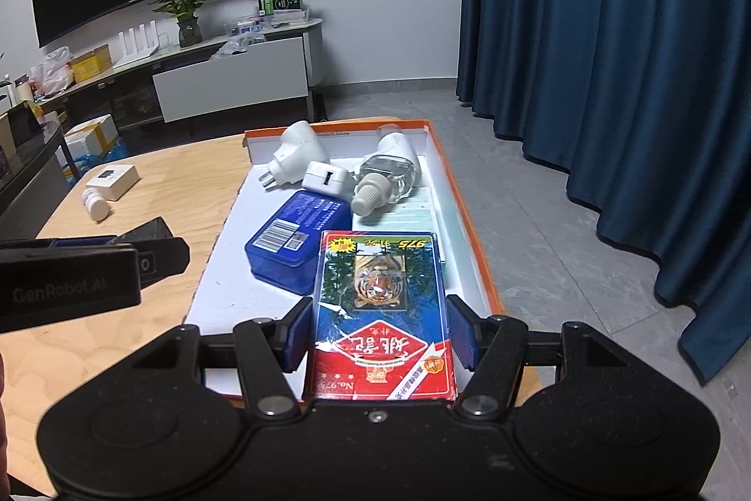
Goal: Organize rigid objects
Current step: 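Carry the black charger and red card box over the orange-rimmed box with both grippers, then lower the card box and black charger into the box and open both grippers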
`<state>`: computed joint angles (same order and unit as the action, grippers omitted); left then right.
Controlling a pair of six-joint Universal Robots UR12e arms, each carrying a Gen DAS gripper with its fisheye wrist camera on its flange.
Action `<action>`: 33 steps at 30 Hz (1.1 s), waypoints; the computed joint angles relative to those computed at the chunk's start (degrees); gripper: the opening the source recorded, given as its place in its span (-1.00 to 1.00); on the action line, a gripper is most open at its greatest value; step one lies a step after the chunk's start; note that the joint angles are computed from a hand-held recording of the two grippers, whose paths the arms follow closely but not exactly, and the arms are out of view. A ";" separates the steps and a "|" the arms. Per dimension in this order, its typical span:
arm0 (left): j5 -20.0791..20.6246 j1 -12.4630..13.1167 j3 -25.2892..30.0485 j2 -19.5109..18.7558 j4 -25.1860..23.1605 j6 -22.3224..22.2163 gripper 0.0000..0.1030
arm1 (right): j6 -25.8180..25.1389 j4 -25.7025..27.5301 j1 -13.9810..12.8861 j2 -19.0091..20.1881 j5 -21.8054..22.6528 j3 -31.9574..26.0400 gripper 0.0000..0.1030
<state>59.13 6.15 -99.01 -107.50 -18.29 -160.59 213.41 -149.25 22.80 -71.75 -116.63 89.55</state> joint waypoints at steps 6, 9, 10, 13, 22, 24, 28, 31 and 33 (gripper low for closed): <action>0.02 -0.51 0.78 -0.51 -0.53 -0.04 0.11 | -0.59 -0.10 -0.67 0.21 0.24 -0.09 0.38; 0.20 -0.76 1.28 -0.87 -0.75 -0.17 0.11 | -0.67 -0.13 -1.06 0.33 0.48 -0.20 0.38; 0.16 -0.82 1.46 -1.00 -0.79 -0.20 0.11 | -0.74 -0.19 -1.18 0.38 0.66 -0.25 0.38; 0.49 -1.04 2.00 -1.41 -0.95 -0.43 0.11 | -1.47 -0.56 -1.55 0.63 1.01 -0.52 0.38; 0.76 -1.55 4.04 -2.71 -1.67 -1.17 0.11 | -3.01 -1.62 -3.17 1.54 2.68 -1.79 0.38; 0.76 -1.69 4.43 -2.97 -1.89 -1.41 0.11 | -3.58 -1.81 -3.57 1.85 2.88 -2.31 0.38; 0.57 -1.89 4.69 -3.20 -2.15 -1.33 0.11 | -4.94 -2.03 -4.45 2.55 3.64 -3.36 0.38; 0.35 -2.01 4.88 -3.34 -2.78 -0.92 0.11 | -5.59 -1.93 -5.02 3.19 4.40 -4.27 0.38; 0.27 -2.09 4.91 -3.44 -2.85 -0.76 0.11 | -5.80 -1.71 -5.28 3.68 4.73 -4.89 0.39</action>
<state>59.40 4.05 -94.10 -110.94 -21.14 -161.35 207.61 -150.96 17.53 -68.07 -111.89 84.66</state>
